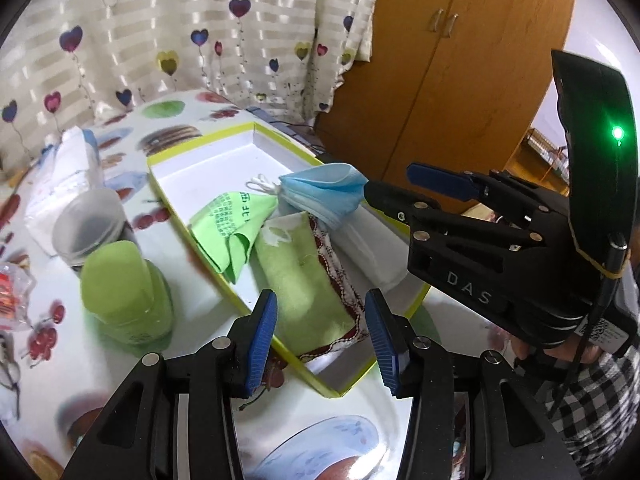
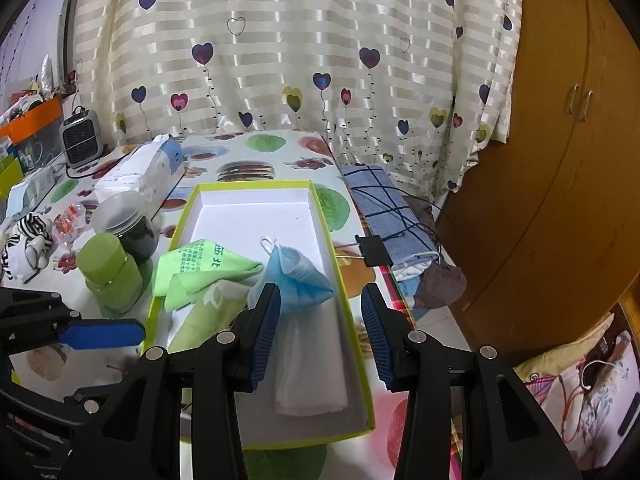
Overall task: Organize soft objects
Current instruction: 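Withdraw both tools from the box toward the pile of socks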
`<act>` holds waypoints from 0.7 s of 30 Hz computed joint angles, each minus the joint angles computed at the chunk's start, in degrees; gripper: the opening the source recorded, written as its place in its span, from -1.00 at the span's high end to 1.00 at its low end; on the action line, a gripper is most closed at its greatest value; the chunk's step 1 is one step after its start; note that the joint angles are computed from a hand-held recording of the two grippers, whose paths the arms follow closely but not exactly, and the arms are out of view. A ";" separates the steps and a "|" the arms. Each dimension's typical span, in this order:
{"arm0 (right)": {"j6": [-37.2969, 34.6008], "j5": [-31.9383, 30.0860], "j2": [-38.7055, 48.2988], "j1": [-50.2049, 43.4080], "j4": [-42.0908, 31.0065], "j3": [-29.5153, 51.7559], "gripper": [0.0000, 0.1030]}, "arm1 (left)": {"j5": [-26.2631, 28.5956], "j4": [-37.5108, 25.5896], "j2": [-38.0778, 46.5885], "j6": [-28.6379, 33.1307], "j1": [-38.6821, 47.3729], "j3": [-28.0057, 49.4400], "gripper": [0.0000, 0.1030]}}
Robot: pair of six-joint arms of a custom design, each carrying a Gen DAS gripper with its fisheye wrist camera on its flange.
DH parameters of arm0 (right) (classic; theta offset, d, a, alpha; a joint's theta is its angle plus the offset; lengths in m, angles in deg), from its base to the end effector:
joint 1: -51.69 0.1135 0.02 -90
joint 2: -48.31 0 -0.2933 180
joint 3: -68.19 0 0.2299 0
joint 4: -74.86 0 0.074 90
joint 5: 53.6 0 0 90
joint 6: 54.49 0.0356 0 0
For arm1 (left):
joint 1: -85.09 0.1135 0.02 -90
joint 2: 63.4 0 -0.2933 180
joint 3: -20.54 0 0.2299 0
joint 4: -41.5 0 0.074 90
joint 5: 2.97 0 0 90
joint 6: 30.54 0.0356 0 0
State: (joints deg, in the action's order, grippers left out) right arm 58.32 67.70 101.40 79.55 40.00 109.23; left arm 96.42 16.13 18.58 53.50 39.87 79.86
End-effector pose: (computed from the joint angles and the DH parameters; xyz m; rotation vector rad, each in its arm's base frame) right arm 0.1324 0.0491 0.2238 0.1487 2.2465 -0.1885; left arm 0.1820 -0.1916 0.2342 0.9081 2.3132 -0.5955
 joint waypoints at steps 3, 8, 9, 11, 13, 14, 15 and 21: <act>2.24 1.71 -0.70 3.10 -1.48 0.18 0.15 | -0.39 -0.23 -1.24 -0.42 -0.01 -0.84 0.13; 6.45 4.77 -0.79 8.22 -3.98 0.56 0.15 | -2.54 -1.00 -4.83 -0.69 -0.54 -2.57 0.11; 7.18 5.18 -0.98 9.02 -4.43 0.60 0.15 | -2.75 -1.08 -5.80 -0.77 -0.43 -3.04 0.10; 9.09 6.45 -1.19 11.15 -5.43 0.85 0.15 | -3.43 -1.36 -7.28 -0.91 -0.36 -3.64 0.08; 11.40 7.92 -1.32 13.94 -6.77 1.29 0.15 | -4.28 -1.94 -9.01 -0.98 -0.08 -4.34 0.07; 12.80 8.90 -1.24 15.61 -7.44 1.55 0.15 | -4.41 -2.24 -9.95 -0.99 0.18 -4.76 0.07; 14.37 9.86 -1.08 17.38 -8.14 1.84 0.15 | -4.72 -2.50 -11.10 -1.03 0.47 -5.30 0.07; 20.41 13.68 1.67 25.36 -9.67 3.44 0.15 | -4.76 -4.54 -16.96 0.01 3.57 -8.01 0.04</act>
